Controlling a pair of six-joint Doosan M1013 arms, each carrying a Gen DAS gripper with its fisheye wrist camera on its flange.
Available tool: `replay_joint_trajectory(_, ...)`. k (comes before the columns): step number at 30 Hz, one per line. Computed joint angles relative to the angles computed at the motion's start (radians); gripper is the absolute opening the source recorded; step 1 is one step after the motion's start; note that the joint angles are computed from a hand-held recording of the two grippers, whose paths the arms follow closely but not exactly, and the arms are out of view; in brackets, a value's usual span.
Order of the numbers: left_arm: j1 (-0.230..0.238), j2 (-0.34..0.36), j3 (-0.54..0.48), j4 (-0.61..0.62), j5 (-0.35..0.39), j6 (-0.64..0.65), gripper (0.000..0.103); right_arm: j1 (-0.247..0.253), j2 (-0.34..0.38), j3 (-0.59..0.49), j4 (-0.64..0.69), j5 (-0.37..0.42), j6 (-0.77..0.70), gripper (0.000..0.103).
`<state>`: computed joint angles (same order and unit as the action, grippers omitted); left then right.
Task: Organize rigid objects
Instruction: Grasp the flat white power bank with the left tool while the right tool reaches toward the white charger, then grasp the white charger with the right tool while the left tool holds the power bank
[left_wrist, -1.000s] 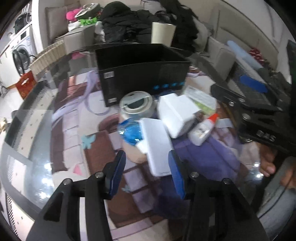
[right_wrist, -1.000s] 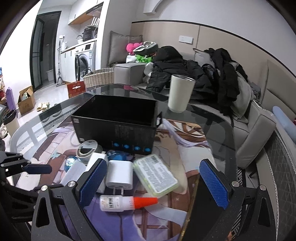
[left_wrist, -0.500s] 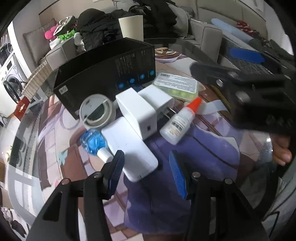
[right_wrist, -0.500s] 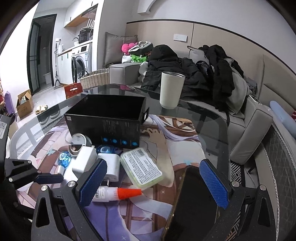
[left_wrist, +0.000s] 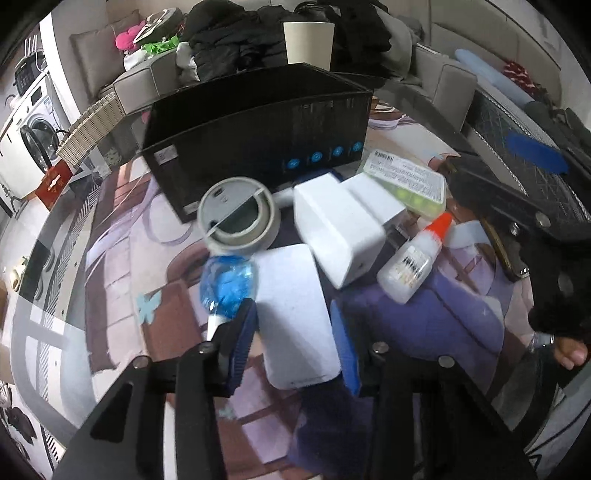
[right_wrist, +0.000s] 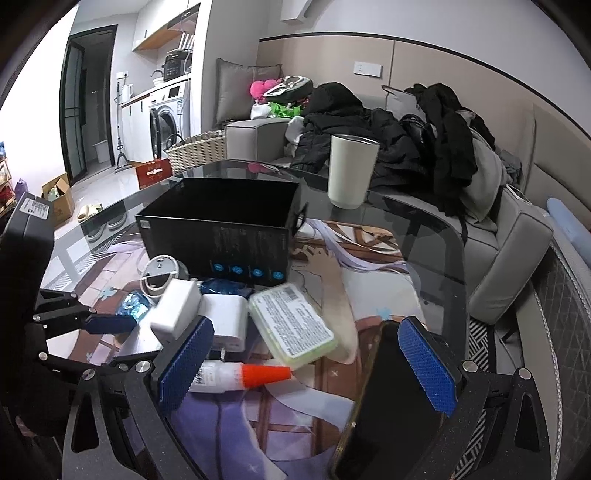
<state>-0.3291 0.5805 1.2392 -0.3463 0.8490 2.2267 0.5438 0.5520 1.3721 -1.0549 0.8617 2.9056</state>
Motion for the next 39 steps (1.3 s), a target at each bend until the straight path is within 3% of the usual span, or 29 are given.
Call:
replay_joint_trajectory(10,0.056,-0.007,0.006,-0.058,0.038,0.01,0.038,0.008,0.067,-0.109,0.099,-0.05,-0.163,0.1)
replay_joint_trajectory(19,0.086,-0.002,-0.004,-0.081,0.068,0.014,0.038,-0.006,0.123,-0.197,0.297,-0.059,-0.348,0.072)
replay_joint_trajectory(21,0.086,0.001,-0.007,-0.079,0.08,0.013,0.038,-0.013,0.133,-0.209,0.362,-0.063,-0.39,0.055)
replay_joint_trajectory(22,0.085,0.001,-0.006,-0.081,0.081,0.015,0.038,-0.009,0.136,-0.216,0.352,-0.048,-0.392,0.055)
replay_joint_trajectory(24,0.083,0.0,-0.004,-0.087,0.084,0.025,0.038,-0.006,0.14,-0.229,0.364,-0.032,-0.422,0.029)
replay_joint_trajectory(26,0.08,-0.001,-0.003,-0.091,0.088,0.029,0.038,-0.013,0.133,-0.227,0.443,-0.04,-0.465,0.023)
replay_joint_trajectory(30,0.066,-0.009,0.011,-0.062,0.06,0.025,0.039,-0.012,0.12,-0.214,0.504,-0.044,-0.509,0.023)
replay_joint_trajectory(33,0.063,-0.006,0.008,-0.058,0.059,0.01,0.049,-0.009,0.112,-0.2,0.518,-0.042,-0.519,0.023)
replay_joint_trajectory(39,0.056,-0.004,0.008,-0.025,0.032,-0.016,0.047,-0.02,0.116,-0.195,0.567,-0.054,-0.557,0.03)
